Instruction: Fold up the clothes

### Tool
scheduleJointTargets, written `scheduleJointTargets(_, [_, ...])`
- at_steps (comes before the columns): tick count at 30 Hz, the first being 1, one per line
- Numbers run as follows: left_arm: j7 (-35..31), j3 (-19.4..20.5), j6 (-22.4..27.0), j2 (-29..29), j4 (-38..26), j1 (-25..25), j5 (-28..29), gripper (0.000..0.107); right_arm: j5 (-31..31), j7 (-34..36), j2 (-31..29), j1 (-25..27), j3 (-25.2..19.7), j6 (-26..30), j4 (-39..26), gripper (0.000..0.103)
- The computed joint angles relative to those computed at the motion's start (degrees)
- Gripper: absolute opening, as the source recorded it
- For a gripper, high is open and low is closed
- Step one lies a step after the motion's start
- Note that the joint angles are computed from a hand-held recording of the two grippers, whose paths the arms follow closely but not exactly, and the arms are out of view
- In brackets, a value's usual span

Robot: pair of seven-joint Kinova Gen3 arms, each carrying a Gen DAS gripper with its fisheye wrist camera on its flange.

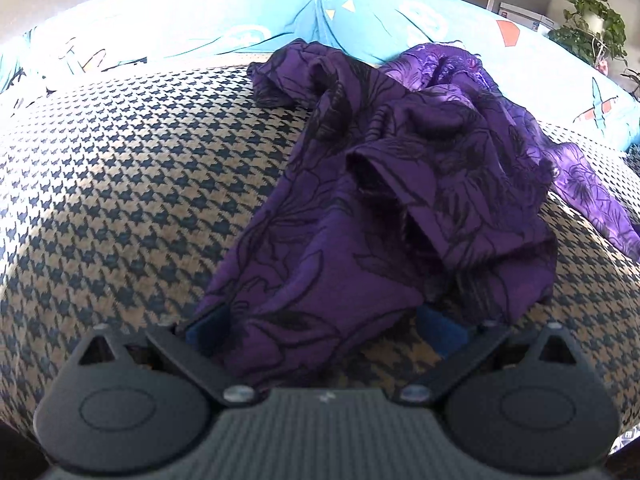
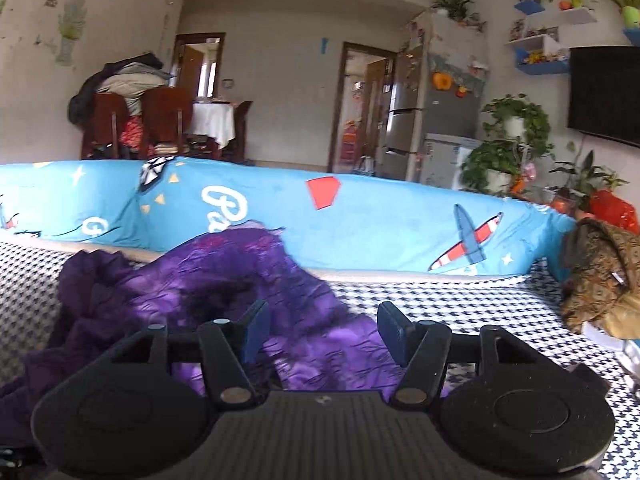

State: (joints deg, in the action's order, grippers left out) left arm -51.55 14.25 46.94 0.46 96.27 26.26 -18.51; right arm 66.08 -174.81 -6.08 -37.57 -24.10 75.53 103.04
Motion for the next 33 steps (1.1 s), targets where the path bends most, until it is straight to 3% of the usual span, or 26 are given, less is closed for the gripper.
scheduleJointTargets(9, [-1.04, 0.04, -1.53, -2.31, 2.38, -1.54, 1.31, 0.103, -9.93, 7.63, -0.27, -0.21, 0.76, -16.91, 0.91, 0.06])
scheduleJointTargets(12, [1.88, 0.83, -0.31, -2.27, 2.35, -1.77, -1.19, 0.103, -12.63, 11.18, 0.64, -0.04, 0.9, -21.35, 0.89, 0.06])
scheduleJointTargets(20, [4.56, 0.2, 0.34, -2.21, 2.73, -2.79, -1.94, 0.103, -14.15, 16.23, 5.7, -2.89, 2.31, -23.93, -1.16, 0.06])
scheduleJointTargets(26, [8.83, 0.75, 1.53, -1.19, 2.37, -2.09, -6.24, 0.103, -13.13, 16.05, 10.77, -7.31, 4.72, -18.5, -4.07, 0.06])
scheduleJointTargets(28, [9.19, 0.57, 1.46, -1.1, 2.32, -1.85, -6.71, 0.103, -12.78, 14.18, 11.19, -8.59, 5.73, -17.44, -4.15, 0.05])
scheduleJointTargets(30, [10.51, 0.89, 2.27, -0.87, 2.17, -1.28, -8.48, 0.103, -12.43, 12.06, 11.15, -9.42, 6.44, -17.05, -3.84, 0.029])
scheduleJointTargets(32, [13.09, 1.37, 3.93, -0.31, 1.85, -0.31, -11.62, 0.103, -11.1, 9.42, 10.97, -10.31, 6.6, -15.52, -3.56, 0.016])
scheduleJointTargets(33, [14.3, 1.36, 4.59, -0.14, 1.81, 0.07, -12.78, 0.103, -10.41, 8.14, 10.93, -10.7, 6.58, -14.61, -3.46, 0.014])
